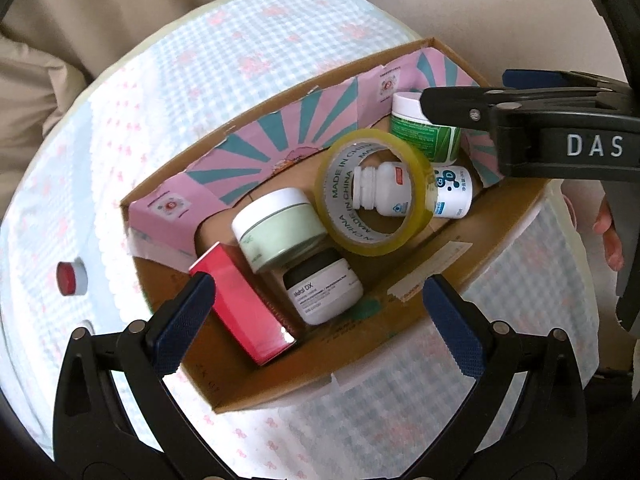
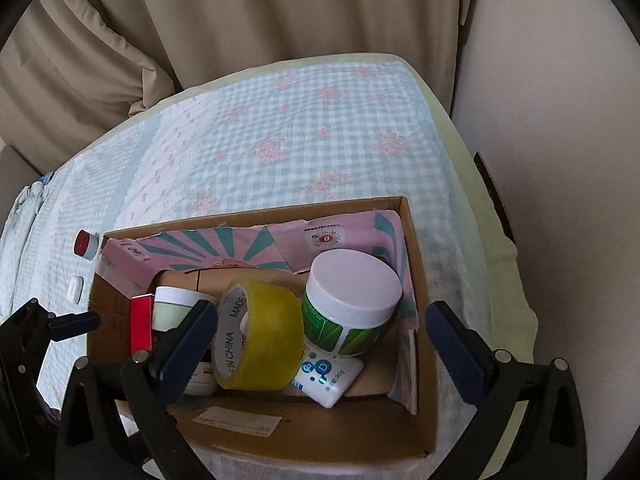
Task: Organize rigid objects
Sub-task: 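Lower both jars into the box and open both tools, then move both tools back over the red-lidded jar and white earbud case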
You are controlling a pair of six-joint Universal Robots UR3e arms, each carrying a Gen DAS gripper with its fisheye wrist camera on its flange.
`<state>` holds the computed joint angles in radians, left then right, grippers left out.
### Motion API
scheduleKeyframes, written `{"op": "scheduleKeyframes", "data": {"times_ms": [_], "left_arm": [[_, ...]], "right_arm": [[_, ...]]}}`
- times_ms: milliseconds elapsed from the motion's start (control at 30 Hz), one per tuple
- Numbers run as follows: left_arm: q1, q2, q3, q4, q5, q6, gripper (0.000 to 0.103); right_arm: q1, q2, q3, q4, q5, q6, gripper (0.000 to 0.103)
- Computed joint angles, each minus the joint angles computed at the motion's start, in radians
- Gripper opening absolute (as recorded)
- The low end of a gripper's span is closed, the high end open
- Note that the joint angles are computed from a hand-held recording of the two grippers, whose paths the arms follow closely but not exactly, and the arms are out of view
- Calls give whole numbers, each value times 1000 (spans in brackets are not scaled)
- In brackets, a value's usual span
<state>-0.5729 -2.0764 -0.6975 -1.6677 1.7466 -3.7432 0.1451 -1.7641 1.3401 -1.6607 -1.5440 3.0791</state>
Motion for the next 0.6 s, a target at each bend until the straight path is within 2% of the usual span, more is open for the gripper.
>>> {"op": "scheduleKeyframes", "data": {"times_ms": [167,400,533,600], "left_arm": [[-11,44,12,-39,25,-28,103],[-38,105,97,-152,66,-93,103],[-58,162,130,-225,107,-143,103],[-66,214,120,-252,128,-177,103]], "right_arm": [[32,6,-92,55,-25,15,103],[103,61,-338,230,-41,36,103],[199,124,-528,338,-116,91,103],[270,173,-651,401,-187,143,103]]}}
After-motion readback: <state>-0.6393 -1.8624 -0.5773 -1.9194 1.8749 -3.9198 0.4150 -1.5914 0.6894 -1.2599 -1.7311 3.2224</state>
